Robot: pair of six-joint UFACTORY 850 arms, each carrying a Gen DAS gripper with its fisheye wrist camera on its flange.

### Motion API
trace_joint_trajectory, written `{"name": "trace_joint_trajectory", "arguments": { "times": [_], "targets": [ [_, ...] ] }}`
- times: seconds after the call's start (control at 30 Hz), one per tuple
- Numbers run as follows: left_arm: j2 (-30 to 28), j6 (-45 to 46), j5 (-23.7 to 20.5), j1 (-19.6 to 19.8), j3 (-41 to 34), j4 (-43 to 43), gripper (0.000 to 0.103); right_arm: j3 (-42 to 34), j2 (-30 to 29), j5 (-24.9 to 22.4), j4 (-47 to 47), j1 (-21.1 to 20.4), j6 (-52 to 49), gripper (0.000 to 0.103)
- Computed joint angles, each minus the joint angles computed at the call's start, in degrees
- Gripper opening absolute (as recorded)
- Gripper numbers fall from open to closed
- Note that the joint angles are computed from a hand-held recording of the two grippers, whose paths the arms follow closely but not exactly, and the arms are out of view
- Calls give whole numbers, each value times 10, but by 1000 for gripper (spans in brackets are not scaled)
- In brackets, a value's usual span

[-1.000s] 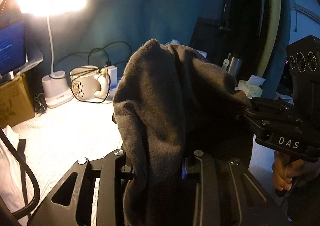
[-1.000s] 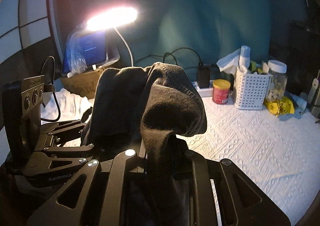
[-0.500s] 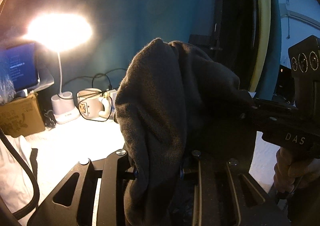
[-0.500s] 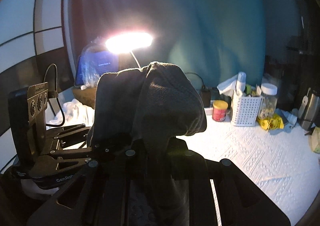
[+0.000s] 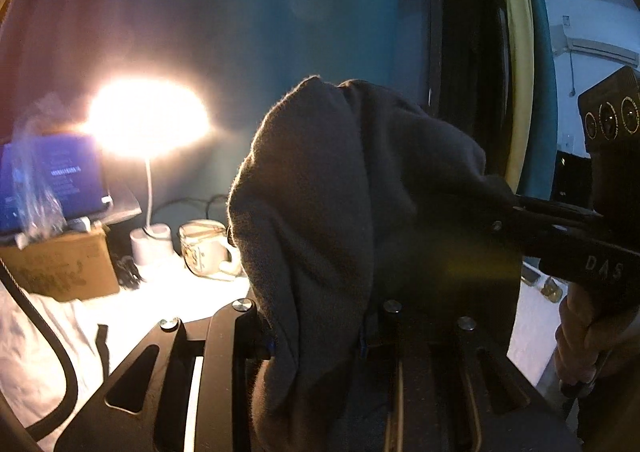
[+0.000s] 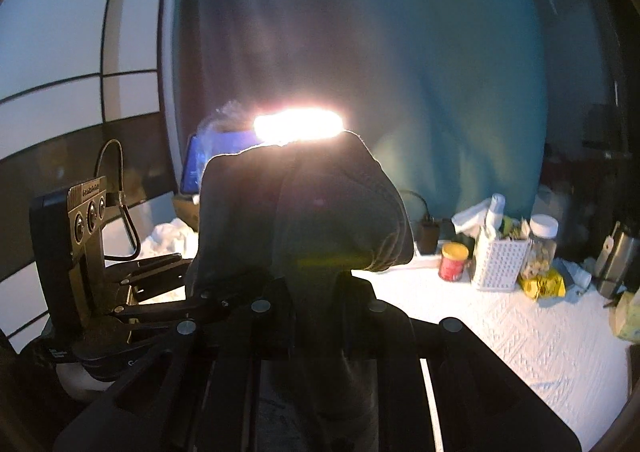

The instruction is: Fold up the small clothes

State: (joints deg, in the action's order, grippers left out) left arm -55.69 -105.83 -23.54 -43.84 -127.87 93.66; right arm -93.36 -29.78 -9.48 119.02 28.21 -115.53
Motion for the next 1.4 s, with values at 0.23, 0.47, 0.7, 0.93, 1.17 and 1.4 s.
{"name": "trace_joint_trajectory", "arguments": {
  "times": [0.23, 0.47, 0.7, 0.93, 1.17, 1.4],
  "targets": [
    [47, -99, -35, -1, 68, 100, 26, -8, 9, -6, 82, 15, -102, 16],
    [94, -164, -81, -5, 141, 159, 26, -22, 11, -17, 90, 30, -130, 16],
    [138, -197, -120, -5, 208, 180, 26, -30, 9, -27, 76, 43, -124, 16],
    [182, -214, -157, -9, 274, 180, 26, -41, 4, -43, 31, 56, -90, 16],
    [213, -207, -183, -13, 320, 153, 26, -51, -3, -59, -41, 71, -27, 16],
    [235, -187, -200, -20, 355, 123, 26, -56, -7, -68, -94, 81, 23, 16]
  ]
}}
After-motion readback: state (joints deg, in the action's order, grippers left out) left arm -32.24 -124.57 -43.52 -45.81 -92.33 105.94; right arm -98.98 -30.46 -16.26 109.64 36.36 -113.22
